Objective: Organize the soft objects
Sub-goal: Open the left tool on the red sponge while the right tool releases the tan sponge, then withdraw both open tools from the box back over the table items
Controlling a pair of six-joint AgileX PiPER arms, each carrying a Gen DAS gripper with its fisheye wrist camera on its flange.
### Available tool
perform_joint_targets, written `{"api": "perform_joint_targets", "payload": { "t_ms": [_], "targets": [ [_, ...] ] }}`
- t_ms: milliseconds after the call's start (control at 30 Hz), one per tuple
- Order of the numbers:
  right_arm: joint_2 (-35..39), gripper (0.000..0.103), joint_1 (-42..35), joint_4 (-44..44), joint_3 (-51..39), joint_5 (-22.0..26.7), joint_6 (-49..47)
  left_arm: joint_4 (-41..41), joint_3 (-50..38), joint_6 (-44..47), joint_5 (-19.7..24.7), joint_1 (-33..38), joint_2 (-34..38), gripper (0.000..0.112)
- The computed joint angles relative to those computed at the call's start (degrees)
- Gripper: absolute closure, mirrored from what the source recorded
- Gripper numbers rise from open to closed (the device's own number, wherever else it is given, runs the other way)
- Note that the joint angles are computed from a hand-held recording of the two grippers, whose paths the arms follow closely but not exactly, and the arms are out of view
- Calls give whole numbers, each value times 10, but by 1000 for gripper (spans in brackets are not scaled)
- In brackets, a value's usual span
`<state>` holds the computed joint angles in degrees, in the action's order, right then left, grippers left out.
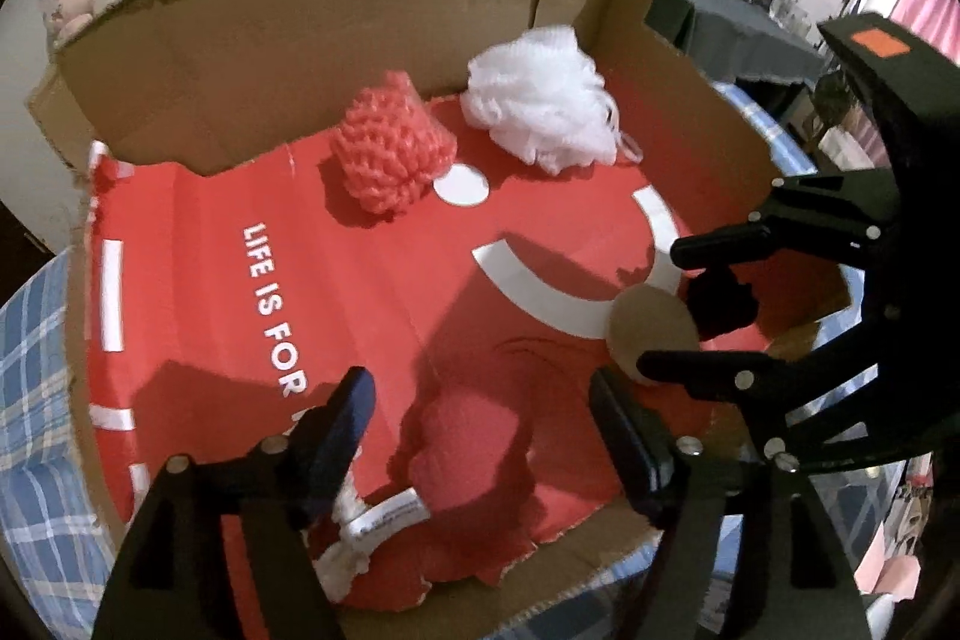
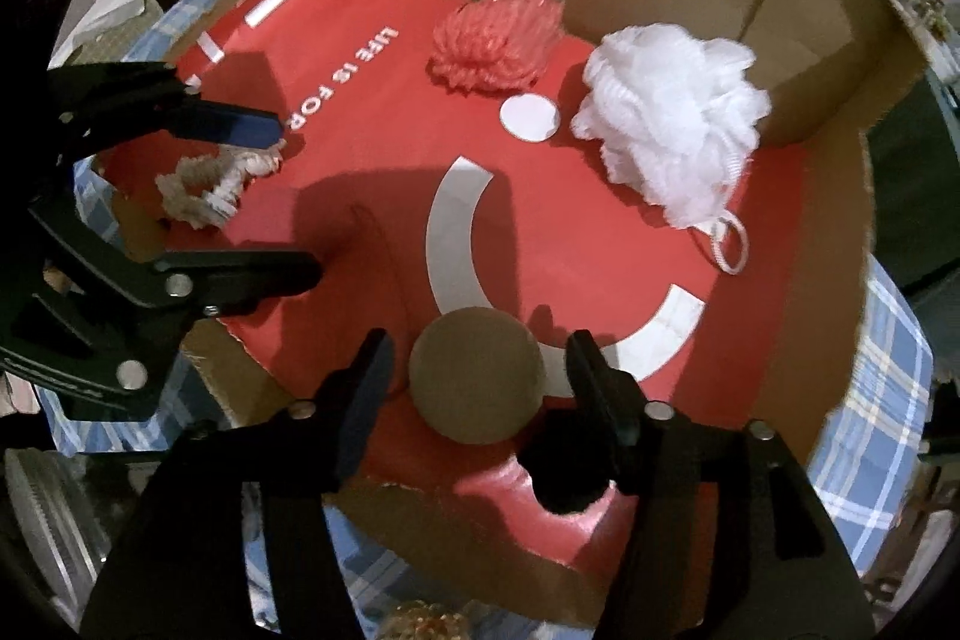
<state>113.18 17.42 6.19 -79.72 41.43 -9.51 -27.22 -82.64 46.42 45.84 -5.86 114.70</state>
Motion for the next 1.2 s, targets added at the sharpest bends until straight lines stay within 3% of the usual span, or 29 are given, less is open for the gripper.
{"api": "perform_joint_targets", "payload": {
  "t_ms": [167, 267, 400, 633, 800, 900, 967, 1067, 1200],
  "targets": [
    [-65, 39, 11, -13, 65, -35, 35, -46, 58, 36, -19, 15, -66, 23],
    [-114, 32, 23, -32, 105, -61, 76, -73, 93, 50, -37, 21, -105, 18],
    [-193, 31, 42, -69, 167, -91, 139, -127, 151, 103, -42, 50, -171, 15],
    [-331, 24, 137, -290, 256, -99, 421, -265, 286, 237, -53, 111, -310, 10],
    [-410, 23, 276, -521, 319, -20, 695, -363, 387, 347, -26, 175, -415, 10],
    [-443, 10, 355, -595, 355, 27, 809, -415, 444, 410, 13, 229, -472, 10],
    [-453, 10, 435, -654, 378, 94, 904, -437, 483, 446, 45, 273, -515, 10],
    [-453, 10, 540, -698, 401, 189, 1012, -460, 535, 494, 97, 348, -573, 9],
    [-449, 10, 658, -718, 433, 278, 1139, -461, 590, 544, 196, 469, -626, 9]
  ]
}}
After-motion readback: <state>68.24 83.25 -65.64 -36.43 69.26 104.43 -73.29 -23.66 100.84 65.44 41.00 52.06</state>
